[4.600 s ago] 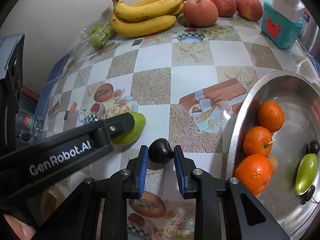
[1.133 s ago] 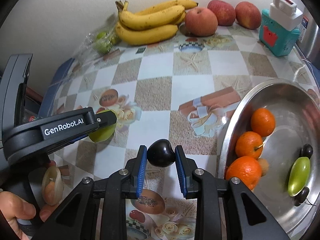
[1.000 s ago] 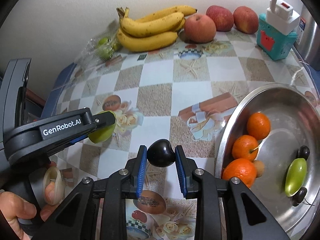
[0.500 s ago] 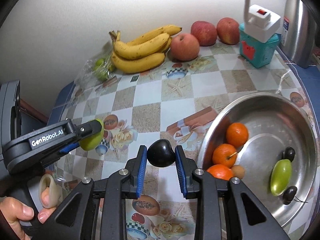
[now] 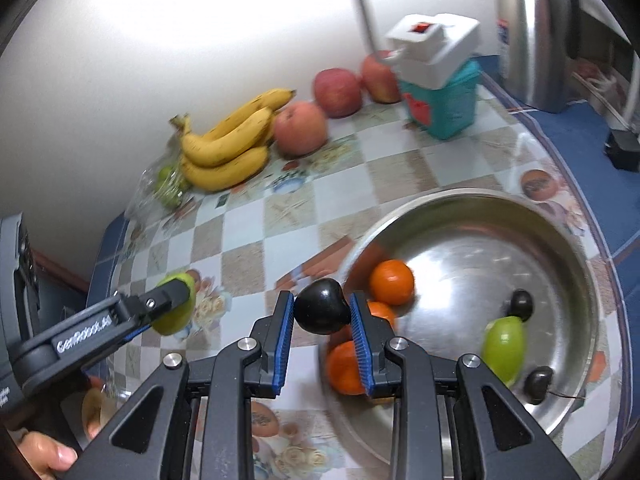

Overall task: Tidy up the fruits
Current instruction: 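Carry the dark plum and green pear over the steel plate with both tools, then open the right tool to drop the plum while the left tool releases the pear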

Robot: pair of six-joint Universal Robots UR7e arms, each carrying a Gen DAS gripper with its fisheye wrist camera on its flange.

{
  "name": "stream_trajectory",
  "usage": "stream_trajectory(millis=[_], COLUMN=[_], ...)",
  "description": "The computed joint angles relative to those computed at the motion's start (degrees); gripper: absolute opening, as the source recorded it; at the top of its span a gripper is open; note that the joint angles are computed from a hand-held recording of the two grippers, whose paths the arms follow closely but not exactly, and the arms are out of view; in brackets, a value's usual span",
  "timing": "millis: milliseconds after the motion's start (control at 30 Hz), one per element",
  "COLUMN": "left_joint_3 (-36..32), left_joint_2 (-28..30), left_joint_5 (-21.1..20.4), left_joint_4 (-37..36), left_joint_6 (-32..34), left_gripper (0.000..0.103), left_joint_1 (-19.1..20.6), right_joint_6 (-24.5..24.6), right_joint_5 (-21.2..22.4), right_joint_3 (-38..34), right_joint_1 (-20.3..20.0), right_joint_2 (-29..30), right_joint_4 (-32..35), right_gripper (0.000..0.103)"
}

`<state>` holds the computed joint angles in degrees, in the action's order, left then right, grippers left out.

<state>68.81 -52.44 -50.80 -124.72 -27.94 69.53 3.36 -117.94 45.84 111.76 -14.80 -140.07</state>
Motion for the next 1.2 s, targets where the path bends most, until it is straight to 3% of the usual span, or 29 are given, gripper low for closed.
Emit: stream_trajectory(millis=[667,1200], left_joint_3=[-1.8,-2.4], left_joint_2=[4.9,8.8], left_joint_5=[-4.1,-5.9], left_joint_4=[1.2,-2.1], left_joint_6=[7.5,13.8], left_gripper=[0.048,0.048], left_joint_1=[-4.3,-5.1], right_joint_6=[5.5,5.7], right_joint_5=[-4.9,-5.1], right_joint_3=[10.6,11.4], right_joint_1=[-2.9,-4.2], right_joint_2=[-8.1,-8.6], right_joint_4=[-9.2,-10.9], right_gripper=[0.030,0.030])
